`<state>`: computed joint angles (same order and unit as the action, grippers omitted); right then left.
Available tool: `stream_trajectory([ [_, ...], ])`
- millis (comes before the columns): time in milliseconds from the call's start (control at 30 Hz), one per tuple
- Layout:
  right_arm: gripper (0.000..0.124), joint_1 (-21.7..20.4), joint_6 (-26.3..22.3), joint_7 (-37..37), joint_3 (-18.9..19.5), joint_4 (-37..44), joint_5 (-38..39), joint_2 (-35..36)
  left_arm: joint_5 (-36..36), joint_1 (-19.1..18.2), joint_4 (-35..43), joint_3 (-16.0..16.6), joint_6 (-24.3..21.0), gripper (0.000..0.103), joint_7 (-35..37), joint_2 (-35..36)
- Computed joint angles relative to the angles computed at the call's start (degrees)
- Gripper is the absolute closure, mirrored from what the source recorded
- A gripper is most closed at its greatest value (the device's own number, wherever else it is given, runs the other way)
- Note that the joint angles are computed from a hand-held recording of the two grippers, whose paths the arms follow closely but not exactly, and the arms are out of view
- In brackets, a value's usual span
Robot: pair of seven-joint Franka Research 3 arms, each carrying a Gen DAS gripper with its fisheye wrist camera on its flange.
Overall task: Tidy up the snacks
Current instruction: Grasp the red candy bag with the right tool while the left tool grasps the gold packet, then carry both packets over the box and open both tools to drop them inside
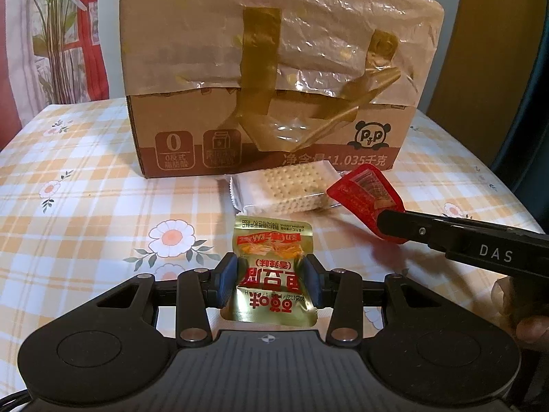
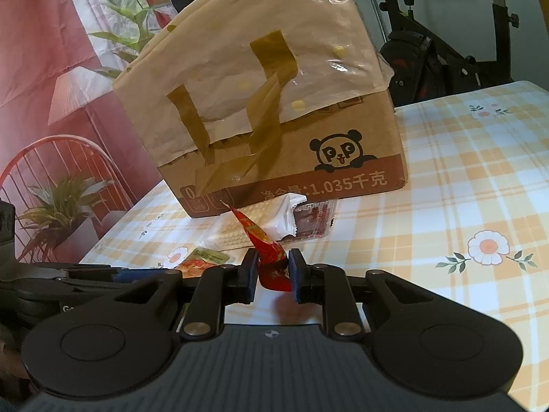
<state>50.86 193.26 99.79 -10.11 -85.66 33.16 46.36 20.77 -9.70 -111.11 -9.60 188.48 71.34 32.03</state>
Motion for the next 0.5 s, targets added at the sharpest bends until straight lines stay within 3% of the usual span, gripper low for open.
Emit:
stream_trajectory([
  [333,0.103,0.67,1.63,-0.77,-0.16,-0.51,1.20,-0.16,-1.39,-3.04,-2.91,3.99,4.21,0.058,-1.39,-1.96],
  [500,0.103,6.11,1.32,-1.48,-6.54,-0.66,5.95,0.35,-3.43,-6.70,-4.16,7.91,7.37,0.058,-0.01,-3.04],
])
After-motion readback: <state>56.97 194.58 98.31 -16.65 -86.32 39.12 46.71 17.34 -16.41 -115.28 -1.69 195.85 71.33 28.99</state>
